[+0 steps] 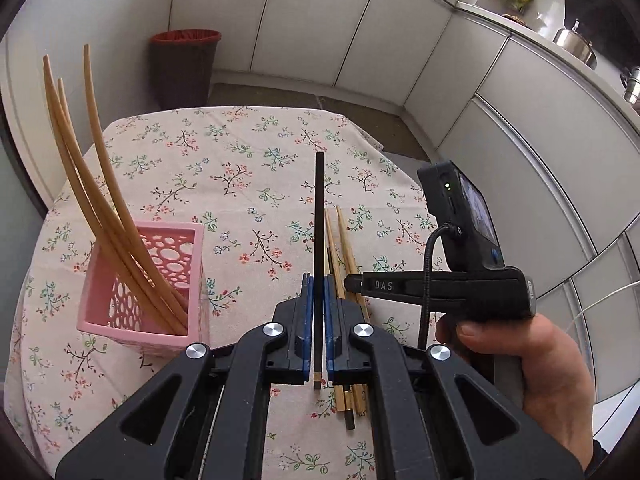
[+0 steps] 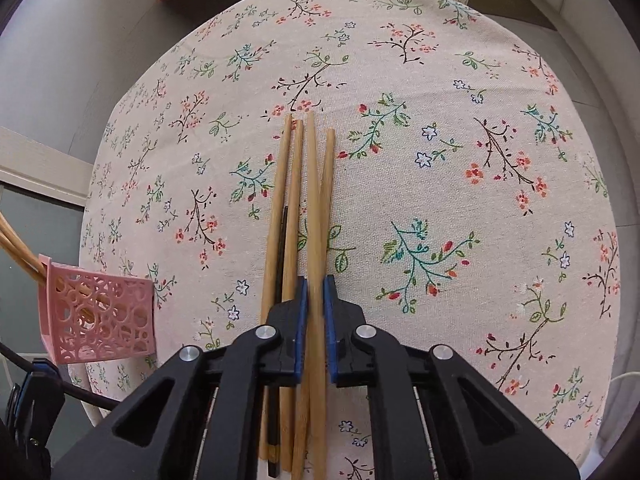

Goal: Organize utensils
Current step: 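Grasp a wooden chopstick with the right tool while the left tool lifts its chopstick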

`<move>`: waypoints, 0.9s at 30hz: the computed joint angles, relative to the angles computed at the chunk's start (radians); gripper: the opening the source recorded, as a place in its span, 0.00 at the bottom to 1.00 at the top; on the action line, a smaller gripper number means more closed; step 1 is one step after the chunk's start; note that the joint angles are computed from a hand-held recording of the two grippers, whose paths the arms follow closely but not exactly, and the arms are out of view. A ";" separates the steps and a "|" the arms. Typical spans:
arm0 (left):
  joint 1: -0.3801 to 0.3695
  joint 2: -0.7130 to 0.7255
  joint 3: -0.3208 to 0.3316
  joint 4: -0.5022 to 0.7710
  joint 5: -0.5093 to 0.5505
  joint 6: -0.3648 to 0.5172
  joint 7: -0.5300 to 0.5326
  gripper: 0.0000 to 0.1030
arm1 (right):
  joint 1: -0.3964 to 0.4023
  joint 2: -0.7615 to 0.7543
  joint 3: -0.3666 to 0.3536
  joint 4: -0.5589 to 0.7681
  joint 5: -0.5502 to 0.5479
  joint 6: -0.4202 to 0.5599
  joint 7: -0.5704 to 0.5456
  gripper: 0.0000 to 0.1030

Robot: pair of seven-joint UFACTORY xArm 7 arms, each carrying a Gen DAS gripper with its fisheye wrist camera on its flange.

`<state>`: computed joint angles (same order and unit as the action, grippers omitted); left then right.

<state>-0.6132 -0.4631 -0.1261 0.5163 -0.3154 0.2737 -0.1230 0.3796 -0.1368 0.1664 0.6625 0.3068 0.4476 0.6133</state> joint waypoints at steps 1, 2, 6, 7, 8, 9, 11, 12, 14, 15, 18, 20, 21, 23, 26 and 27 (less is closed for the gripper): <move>0.000 -0.001 0.000 0.000 0.001 0.001 0.000 0.04 | -0.001 -0.004 0.003 -0.001 -0.009 -0.002 0.006 0.07; -0.005 -0.001 0.004 0.001 -0.003 0.004 0.003 0.04 | -0.001 -0.008 0.005 -0.002 -0.017 -0.001 0.011 0.07; -0.013 -0.009 0.014 0.001 -0.015 0.018 0.018 0.04 | -0.002 -0.011 0.015 0.008 -0.059 0.018 0.041 0.07; -0.015 -0.010 0.015 0.002 -0.018 0.020 0.021 0.04 | 0.000 -0.007 0.013 0.011 -0.057 0.022 0.036 0.07; -0.020 -0.002 0.024 0.004 -0.025 0.014 0.033 0.04 | 0.004 -0.005 0.009 0.013 -0.046 0.030 0.022 0.07; -0.024 0.009 0.032 0.008 -0.031 0.009 0.048 0.04 | 0.006 0.003 0.006 0.018 -0.037 0.037 0.013 0.08; -0.017 0.006 0.029 0.007 -0.033 0.011 0.052 0.04 | 0.006 0.003 0.001 0.014 -0.016 0.037 -0.002 0.08; -0.019 0.007 0.034 0.006 -0.039 0.010 0.060 0.04 | 0.008 -0.001 -0.001 0.010 -0.001 0.034 -0.011 0.08; -0.014 0.005 0.032 0.005 -0.044 0.010 0.065 0.04 | 0.009 -0.004 -0.002 0.007 0.010 0.027 -0.026 0.08; -0.011 0.003 0.030 0.004 -0.043 0.011 0.065 0.04 | 0.010 -0.004 -0.003 0.007 0.018 0.028 -0.033 0.08; -0.003 -0.002 0.020 0.004 -0.038 0.014 0.062 0.04 | 0.020 -0.018 -0.019 -0.011 0.098 0.026 -0.084 0.11; 0.005 -0.002 0.010 0.003 -0.029 0.015 0.054 0.04 | 0.024 -0.020 -0.025 -0.018 0.141 0.021 -0.116 0.11; 0.006 -0.001 0.008 0.003 -0.026 0.016 0.052 0.04 | 0.021 -0.017 -0.020 -0.016 0.131 0.020 -0.111 0.11; 0.009 -0.002 0.004 0.003 -0.020 0.018 0.045 0.04 | 0.012 -0.017 -0.007 -0.010 0.089 0.022 -0.080 0.08; 0.008 -0.006 0.004 0.003 -0.018 0.022 0.039 0.04 | 0.014 -0.044 -0.007 -0.022 0.092 0.022 -0.071 0.08; 0.007 -0.008 0.006 0.003 -0.018 0.024 0.040 0.04 | 0.017 -0.061 -0.009 -0.028 0.095 0.018 -0.074 0.07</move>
